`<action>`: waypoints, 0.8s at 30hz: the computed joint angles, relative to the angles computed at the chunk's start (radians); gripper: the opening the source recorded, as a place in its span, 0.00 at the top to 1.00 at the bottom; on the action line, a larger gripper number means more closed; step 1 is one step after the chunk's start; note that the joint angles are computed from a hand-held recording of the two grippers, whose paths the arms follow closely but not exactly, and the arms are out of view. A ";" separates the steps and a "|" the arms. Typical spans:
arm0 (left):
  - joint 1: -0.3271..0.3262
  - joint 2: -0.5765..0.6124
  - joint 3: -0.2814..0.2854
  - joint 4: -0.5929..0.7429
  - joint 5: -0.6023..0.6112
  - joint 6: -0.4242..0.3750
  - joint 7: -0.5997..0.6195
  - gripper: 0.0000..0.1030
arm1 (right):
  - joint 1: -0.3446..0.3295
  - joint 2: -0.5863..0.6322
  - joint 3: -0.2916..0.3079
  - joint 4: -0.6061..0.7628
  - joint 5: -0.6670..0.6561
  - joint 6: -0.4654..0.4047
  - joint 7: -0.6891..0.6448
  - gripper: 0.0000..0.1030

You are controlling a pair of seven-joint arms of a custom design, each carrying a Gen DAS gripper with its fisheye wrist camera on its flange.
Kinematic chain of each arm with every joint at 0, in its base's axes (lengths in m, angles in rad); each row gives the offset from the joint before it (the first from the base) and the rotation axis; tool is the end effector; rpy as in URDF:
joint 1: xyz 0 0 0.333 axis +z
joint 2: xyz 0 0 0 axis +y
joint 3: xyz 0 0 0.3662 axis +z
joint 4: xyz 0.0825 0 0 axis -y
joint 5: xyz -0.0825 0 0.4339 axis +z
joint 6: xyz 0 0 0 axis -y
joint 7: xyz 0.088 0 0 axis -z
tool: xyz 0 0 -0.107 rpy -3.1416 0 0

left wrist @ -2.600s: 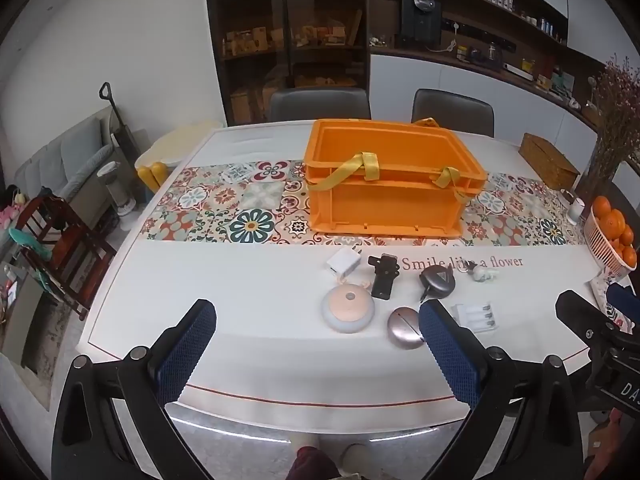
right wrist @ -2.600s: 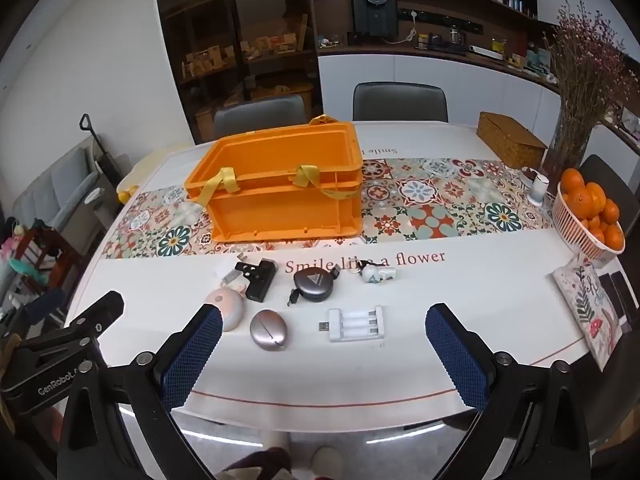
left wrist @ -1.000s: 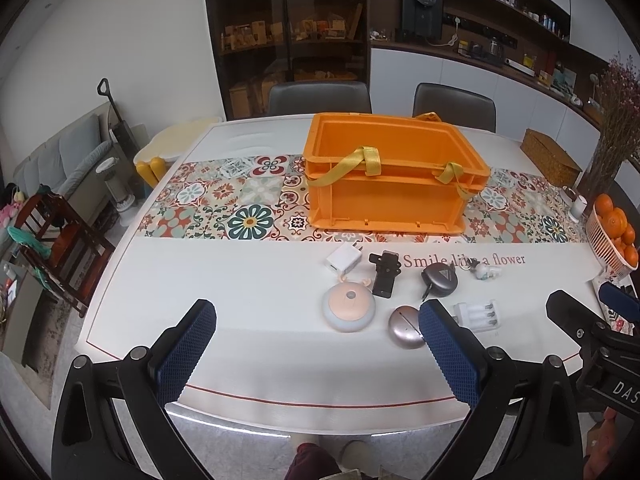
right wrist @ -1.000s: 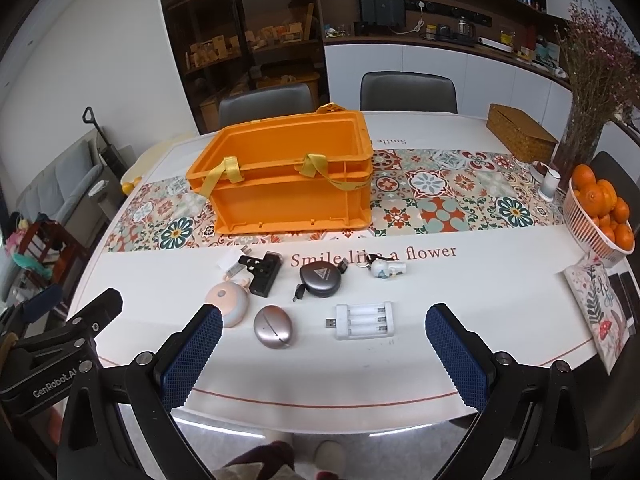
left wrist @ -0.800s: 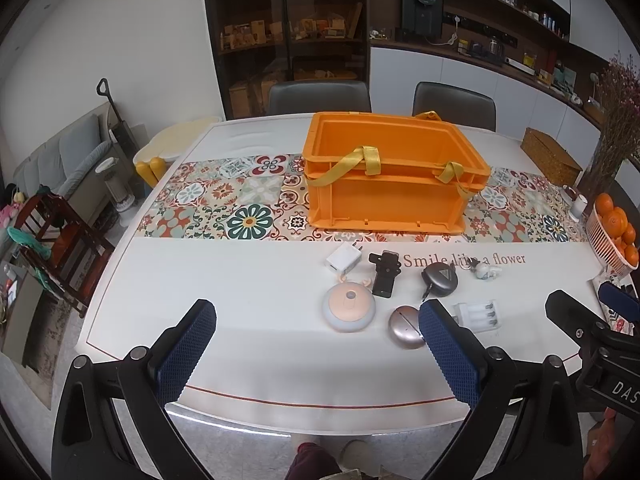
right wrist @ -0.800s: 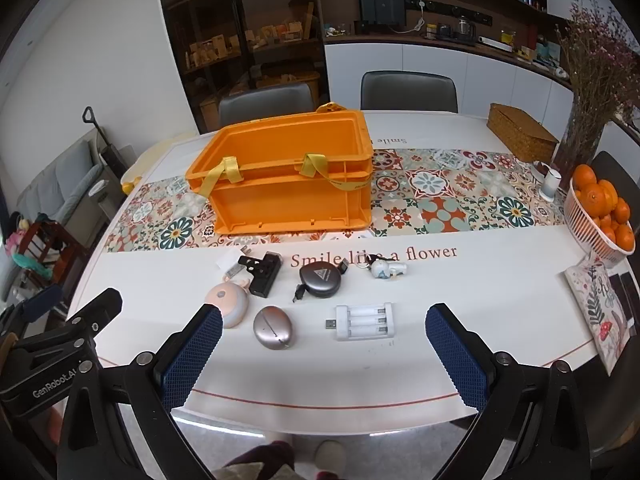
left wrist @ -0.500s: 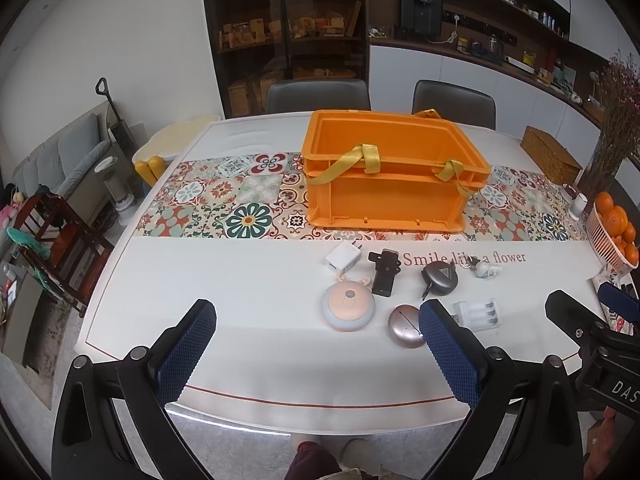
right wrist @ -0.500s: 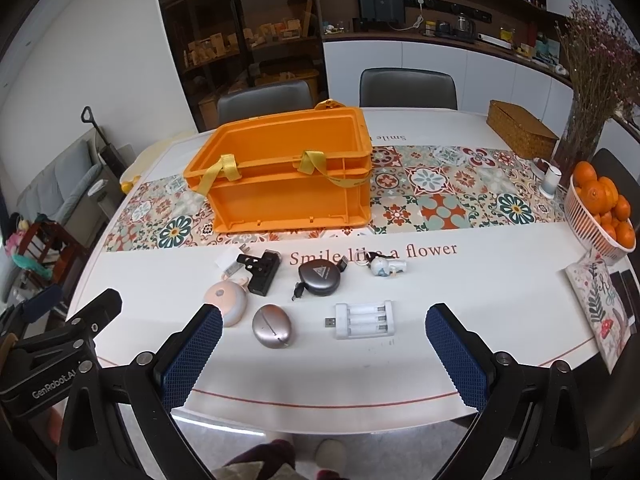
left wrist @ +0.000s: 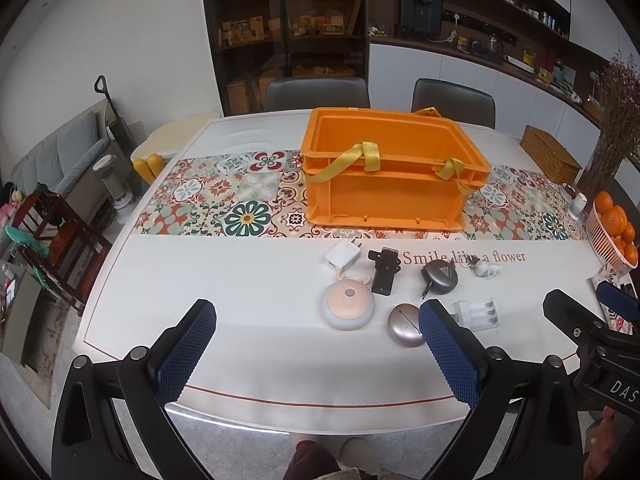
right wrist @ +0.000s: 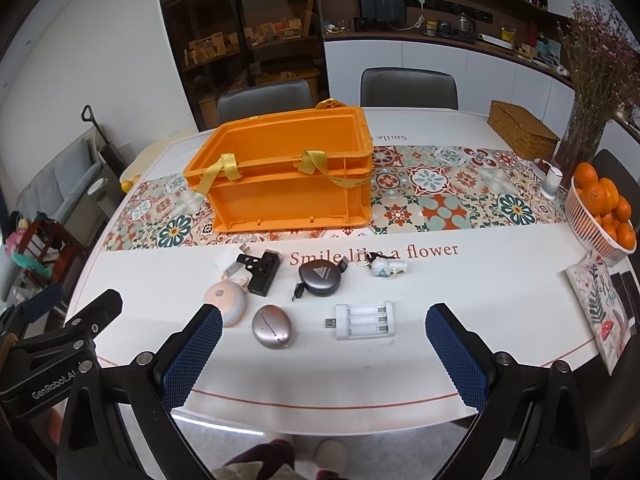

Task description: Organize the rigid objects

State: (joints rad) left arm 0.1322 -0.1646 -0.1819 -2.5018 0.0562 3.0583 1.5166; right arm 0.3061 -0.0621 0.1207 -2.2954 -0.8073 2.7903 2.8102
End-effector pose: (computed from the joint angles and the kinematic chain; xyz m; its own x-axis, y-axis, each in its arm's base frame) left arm 0.5272 -0.0326 0.4423 -0.0455 -0.9984 -0.0343 -0.7509 0.0569 -0.6579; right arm 0.5095 0.2688 0.4458 -0.0870 -0.9920 -0.0919 -0.7587 0.1257 -0.6392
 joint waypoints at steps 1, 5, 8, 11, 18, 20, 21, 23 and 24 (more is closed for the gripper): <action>0.001 0.001 0.000 0.000 0.001 -0.002 -0.001 0.00 | 0.001 0.003 0.000 0.001 0.002 0.001 -0.002 0.01; -0.011 0.007 0.012 0.001 -0.013 -0.009 0.013 0.00 | 0.007 0.014 -0.001 0.008 0.022 -0.001 -0.023 0.01; -0.022 0.016 0.026 0.005 -0.031 -0.012 0.039 0.00 | 0.013 0.022 -0.002 0.014 0.042 -0.005 -0.041 0.01; -0.019 0.029 0.029 0.006 -0.029 -0.008 0.049 0.00 | 0.019 0.039 -0.004 0.024 0.058 -0.003 -0.063 0.01; -0.057 0.070 0.078 0.030 -0.122 -0.023 0.143 0.00 | 0.036 0.101 -0.015 0.057 0.169 0.032 -0.171 0.01; -0.056 0.083 0.084 0.038 -0.137 -0.033 0.157 0.00 | 0.042 0.122 -0.019 0.067 0.200 0.042 -0.202 0.01; -0.055 0.091 0.086 0.044 -0.141 -0.039 0.163 0.00 | 0.045 0.134 -0.019 0.076 0.221 0.040 -0.221 0.01; -0.052 0.112 0.089 0.056 -0.139 -0.054 0.163 0.00 | 0.049 0.160 -0.019 0.089 0.271 0.050 -0.267 0.01; -0.053 0.118 0.091 0.062 -0.143 -0.061 0.166 0.00 | 0.051 0.172 -0.019 0.098 0.294 0.045 -0.289 0.01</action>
